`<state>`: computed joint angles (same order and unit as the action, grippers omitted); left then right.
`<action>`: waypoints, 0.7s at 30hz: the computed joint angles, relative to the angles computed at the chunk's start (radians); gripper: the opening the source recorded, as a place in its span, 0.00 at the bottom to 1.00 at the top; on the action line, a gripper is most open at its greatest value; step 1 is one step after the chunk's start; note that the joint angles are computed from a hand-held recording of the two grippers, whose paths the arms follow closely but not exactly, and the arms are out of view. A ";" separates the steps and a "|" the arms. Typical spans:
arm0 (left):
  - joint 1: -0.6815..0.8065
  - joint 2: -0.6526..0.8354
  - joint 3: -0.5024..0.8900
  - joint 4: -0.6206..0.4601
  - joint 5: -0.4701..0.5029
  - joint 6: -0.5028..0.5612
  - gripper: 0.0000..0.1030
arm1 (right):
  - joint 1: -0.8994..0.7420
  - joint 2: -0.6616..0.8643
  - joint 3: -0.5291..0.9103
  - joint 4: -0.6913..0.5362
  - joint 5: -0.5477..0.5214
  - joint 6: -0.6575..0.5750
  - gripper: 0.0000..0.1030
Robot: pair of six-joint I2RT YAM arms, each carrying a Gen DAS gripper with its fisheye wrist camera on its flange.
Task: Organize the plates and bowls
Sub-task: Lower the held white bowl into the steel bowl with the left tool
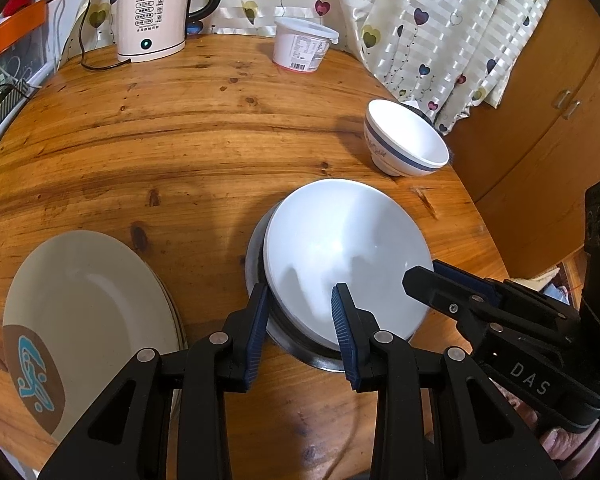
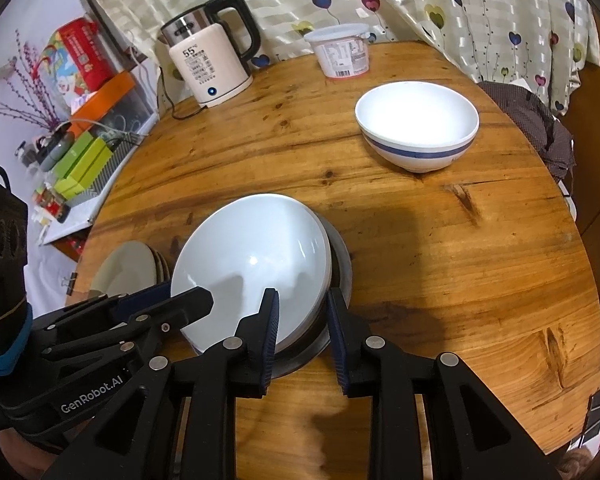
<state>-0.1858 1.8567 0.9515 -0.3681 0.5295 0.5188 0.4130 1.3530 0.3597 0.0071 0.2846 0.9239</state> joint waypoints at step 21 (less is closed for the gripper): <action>0.048 -0.092 -0.023 -0.002 0.051 0.023 0.33 | 0.035 -0.164 0.024 -0.141 0.064 -0.021 0.32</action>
